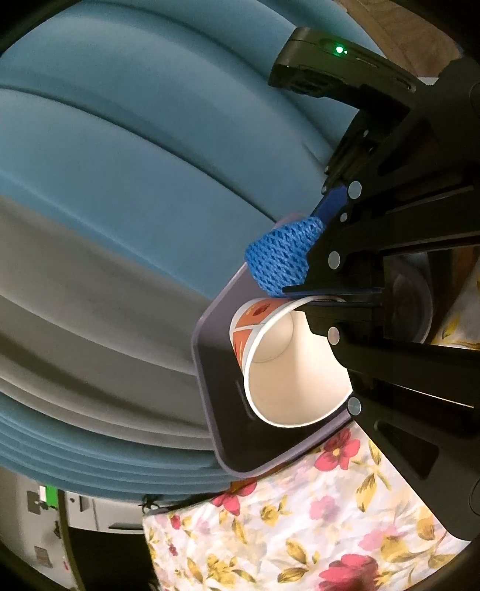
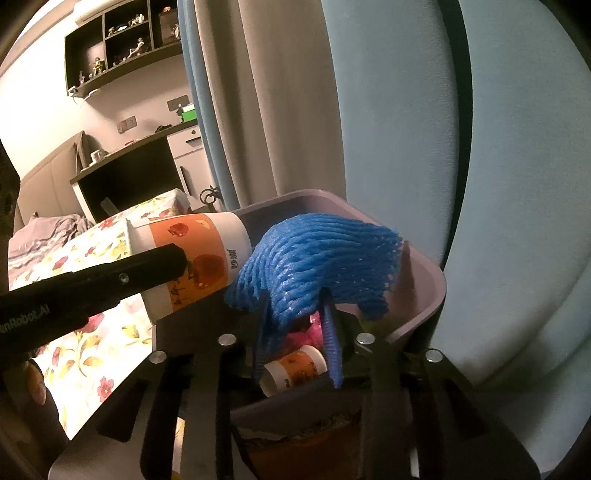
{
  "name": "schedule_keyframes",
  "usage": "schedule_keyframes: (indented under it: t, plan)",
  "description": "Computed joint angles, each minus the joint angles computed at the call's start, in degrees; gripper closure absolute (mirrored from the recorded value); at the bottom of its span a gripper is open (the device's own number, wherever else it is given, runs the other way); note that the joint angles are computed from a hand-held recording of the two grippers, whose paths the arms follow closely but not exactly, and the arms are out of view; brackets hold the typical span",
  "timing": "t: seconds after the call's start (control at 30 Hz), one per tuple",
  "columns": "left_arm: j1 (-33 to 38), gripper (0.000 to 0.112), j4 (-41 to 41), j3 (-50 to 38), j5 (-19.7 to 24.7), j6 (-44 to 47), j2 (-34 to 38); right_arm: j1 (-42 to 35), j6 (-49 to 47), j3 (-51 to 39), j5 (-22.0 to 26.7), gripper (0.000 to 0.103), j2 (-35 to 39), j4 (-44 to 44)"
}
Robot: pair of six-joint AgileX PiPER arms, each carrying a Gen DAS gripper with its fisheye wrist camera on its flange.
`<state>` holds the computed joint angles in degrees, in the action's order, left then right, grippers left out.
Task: Collect trash
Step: 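Carry the orange cup and blue mesh over the grey bin and open both tools, then move both tools back over the grid cup and black bag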
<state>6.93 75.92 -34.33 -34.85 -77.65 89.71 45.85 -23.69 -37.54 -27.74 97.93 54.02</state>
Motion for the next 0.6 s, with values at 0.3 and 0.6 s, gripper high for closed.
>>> schedule_keyframes:
  t: [0.3,0.6]
  plan:
    - [0.9,0.085,2.0,-1.0,-1.1,-0.8,1.3,0.1,-1.4,-0.1,0.2,0.059,0.6,2.0]
    - [9.3,0.022,1.5,4.0,-4.9,-1.3,-5.2,0.2,0.5,1.9,-0.5,0.047,-0.8,1.3]
